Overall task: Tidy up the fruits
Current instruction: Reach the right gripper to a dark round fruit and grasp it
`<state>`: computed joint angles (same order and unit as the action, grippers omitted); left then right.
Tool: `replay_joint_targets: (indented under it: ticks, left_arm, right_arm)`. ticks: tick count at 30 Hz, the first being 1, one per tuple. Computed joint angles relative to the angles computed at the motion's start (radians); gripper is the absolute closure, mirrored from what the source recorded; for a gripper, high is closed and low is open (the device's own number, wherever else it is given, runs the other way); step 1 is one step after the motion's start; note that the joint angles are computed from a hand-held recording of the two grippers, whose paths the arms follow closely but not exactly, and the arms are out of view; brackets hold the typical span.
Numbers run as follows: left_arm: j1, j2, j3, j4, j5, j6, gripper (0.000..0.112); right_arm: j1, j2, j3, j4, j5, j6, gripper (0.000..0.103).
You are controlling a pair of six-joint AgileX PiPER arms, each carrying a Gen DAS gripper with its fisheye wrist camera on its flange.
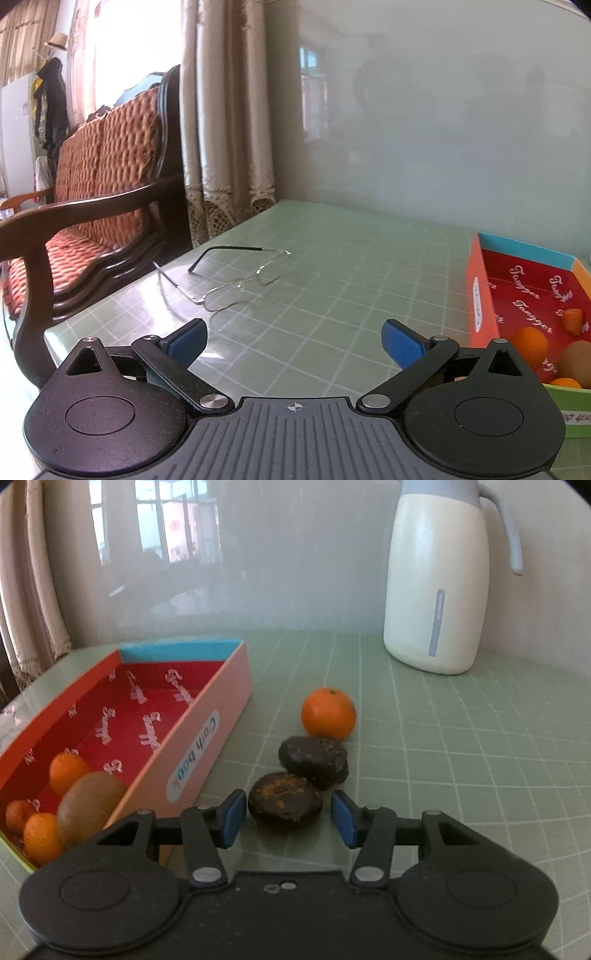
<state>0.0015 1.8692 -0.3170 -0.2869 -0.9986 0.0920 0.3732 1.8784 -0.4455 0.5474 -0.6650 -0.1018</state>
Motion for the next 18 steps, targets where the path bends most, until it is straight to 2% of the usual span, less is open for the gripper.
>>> replay_joint_targets:
  ticks: [1, 3, 18]
  left_arm:
    - [0.007, -0.001, 0.003, 0.010, -0.001, -0.007, 0.012]
    - [0.010, -0.001, 0.004, 0.017, -0.003, -0.014, 0.012]
    - [-0.003, 0.004, 0.028, -0.015, -0.034, -0.004, 0.012]
  right_arm:
    - [0.004, 0.003, 0.002, 0.002, -0.008, -0.002, 0.063]
    - [0.010, -0.001, 0.004, 0.004, -0.007, -0.010, 0.063]
    - [0.019, -0.090, 0.072, -0.020, -0.074, 0.026, 0.063]
